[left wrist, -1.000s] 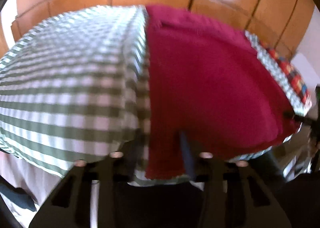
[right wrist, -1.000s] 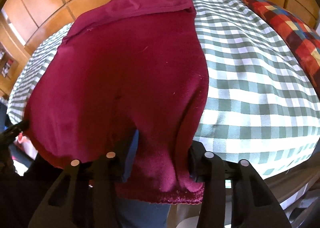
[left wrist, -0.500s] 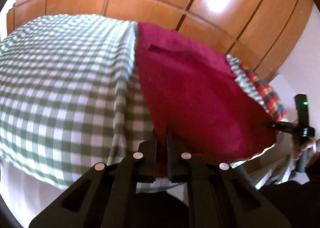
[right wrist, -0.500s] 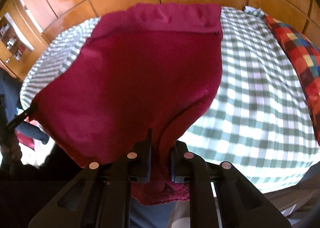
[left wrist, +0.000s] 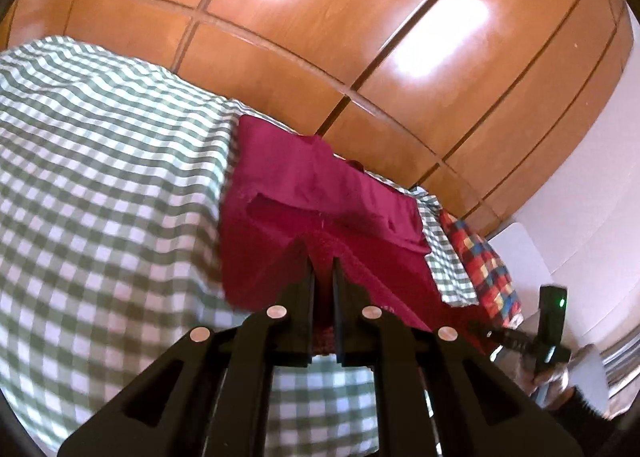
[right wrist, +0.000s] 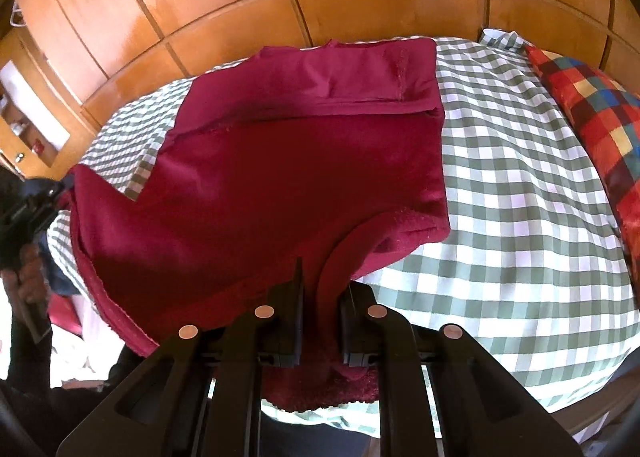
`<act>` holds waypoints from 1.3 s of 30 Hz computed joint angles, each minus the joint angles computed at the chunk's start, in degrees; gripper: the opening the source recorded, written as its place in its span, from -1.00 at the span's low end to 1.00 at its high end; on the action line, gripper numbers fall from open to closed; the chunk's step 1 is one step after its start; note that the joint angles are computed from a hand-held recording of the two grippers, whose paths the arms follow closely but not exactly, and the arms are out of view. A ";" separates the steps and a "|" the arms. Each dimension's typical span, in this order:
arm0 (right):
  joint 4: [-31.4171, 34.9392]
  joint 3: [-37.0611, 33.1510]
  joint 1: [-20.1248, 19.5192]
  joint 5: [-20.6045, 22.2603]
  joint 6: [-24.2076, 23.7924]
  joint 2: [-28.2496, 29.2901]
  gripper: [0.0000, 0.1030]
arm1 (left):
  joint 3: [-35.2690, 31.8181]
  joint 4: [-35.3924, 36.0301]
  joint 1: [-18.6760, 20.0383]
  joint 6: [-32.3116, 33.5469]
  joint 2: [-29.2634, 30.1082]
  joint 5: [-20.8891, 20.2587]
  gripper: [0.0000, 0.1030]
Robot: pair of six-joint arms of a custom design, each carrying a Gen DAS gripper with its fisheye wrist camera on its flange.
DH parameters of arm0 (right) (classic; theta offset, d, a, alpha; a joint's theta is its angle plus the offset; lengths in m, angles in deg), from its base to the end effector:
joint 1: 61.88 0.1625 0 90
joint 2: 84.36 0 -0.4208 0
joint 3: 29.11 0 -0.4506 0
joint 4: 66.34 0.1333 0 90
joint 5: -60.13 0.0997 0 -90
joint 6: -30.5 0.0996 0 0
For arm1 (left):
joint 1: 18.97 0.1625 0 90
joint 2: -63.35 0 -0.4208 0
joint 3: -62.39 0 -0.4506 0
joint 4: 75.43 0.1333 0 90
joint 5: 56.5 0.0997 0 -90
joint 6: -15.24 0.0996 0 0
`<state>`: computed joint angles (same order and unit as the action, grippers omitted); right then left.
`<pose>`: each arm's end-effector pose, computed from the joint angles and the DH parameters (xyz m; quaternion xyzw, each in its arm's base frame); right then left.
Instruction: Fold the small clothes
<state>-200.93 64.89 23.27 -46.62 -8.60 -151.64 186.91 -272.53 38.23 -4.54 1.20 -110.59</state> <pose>0.0460 -0.6955 0.2879 0.2662 -0.9407 0.0887 0.1909 -0.1277 -0.5520 0.1482 -0.0168 0.8874 -0.4508 0.0953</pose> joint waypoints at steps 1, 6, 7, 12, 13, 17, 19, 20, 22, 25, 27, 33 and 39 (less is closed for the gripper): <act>0.30 -0.21 -0.03 0.61 0.07 -0.09 -0.75 | -0.57 0.89 0.26 -0.59 -0.07 -0.49 -0.89; 1.68 -1.91 -0.71 3.58 1.55 0.13 -0.75 | -1.31 1.59 -0.04 -0.38 -0.26 -1.73 -0.89; 1.64 -2.27 -0.74 4.00 1.90 0.42 -0.75 | -1.50 2.03 -0.12 -0.16 -0.34 -1.41 -0.89; 0.89 -5.38 -0.43 6.22 2.41 3.04 -0.75 | -5.55 5.59 1.13 0.86 0.38 -0.94 -0.89; 0.76 -5.75 -0.31 6.22 2.21 3.40 -0.75 | -6.28 6.16 1.35 1.11 0.64 -0.81 -0.89; 0.54 -5.63 -0.59 6.70 1.81 3.43 -0.75 | -9.60 9.40 2.76 1.17 2.12 -0.86 -0.89; 0.58 -5.42 -0.94 7.13 1.69 3.25 -0.75 | -10.17 10.52 3.10 0.89 2.46 -0.83 -0.89; 0.49 -5.33 -1.01 7.13 1.64 3.26 -0.76 | -10.55 11.29 3.36 0.19 2.58 -1.03 -0.89; 0.41 -5.63 -1.11 6.76 1.57 3.72 -0.75 | -11.36 11.75 3.87 -0.45 2.97 -1.70 -0.89; 0.11 -5.99 -0.99 6.62 1.66 4.10 -0.76 | -13.03 12.97 4.06 -0.04 3.99 -0.97 -0.89; 0.17 -5.88 -0.91 6.93 1.90 3.85 -0.76 | -14.02 14.08 4.38 -0.31 4.37 -1.36 -0.89; 0.78 -4.81 -1.54 7.93 2.98 2.04 -0.75 | -12.02 14.71 4.33 -0.31 2.77 -2.57 -0.89; 1.21 -7.66 -1.45 10.32 4.88 4.37 -0.76 | -9.57 13.29 5.00 -1.60 1.12 -4.74 -0.88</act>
